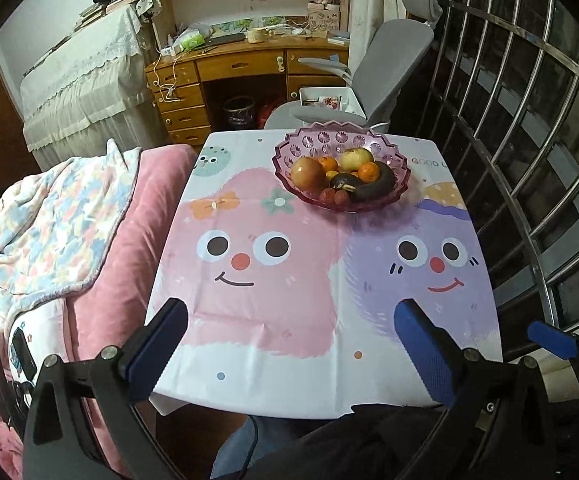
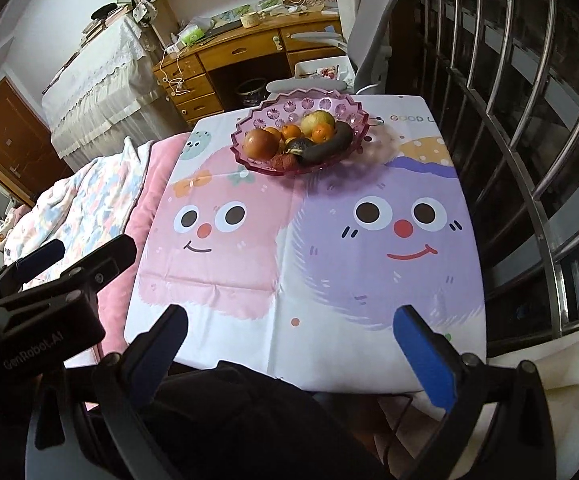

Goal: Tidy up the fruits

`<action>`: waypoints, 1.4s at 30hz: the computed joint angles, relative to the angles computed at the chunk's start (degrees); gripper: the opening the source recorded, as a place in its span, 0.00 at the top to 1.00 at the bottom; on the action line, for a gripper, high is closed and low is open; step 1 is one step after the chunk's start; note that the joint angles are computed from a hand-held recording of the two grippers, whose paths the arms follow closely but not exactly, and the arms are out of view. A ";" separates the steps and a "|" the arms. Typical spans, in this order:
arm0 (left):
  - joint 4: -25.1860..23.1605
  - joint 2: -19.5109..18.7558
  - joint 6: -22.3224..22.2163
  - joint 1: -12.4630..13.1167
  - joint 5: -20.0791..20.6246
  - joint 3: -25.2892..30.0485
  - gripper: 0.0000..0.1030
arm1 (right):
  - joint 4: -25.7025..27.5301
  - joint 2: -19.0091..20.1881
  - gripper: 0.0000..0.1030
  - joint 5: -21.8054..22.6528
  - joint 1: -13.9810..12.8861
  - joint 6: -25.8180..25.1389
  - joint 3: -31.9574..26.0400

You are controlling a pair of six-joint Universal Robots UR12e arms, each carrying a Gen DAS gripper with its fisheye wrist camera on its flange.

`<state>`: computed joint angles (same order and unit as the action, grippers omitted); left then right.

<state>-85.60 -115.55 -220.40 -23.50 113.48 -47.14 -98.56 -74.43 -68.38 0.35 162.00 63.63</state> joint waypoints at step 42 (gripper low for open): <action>-0.71 0.07 -2.52 -0.57 -0.72 -0.35 0.00 | 1.91 0.32 0.00 -0.24 -0.39 -2.66 -0.31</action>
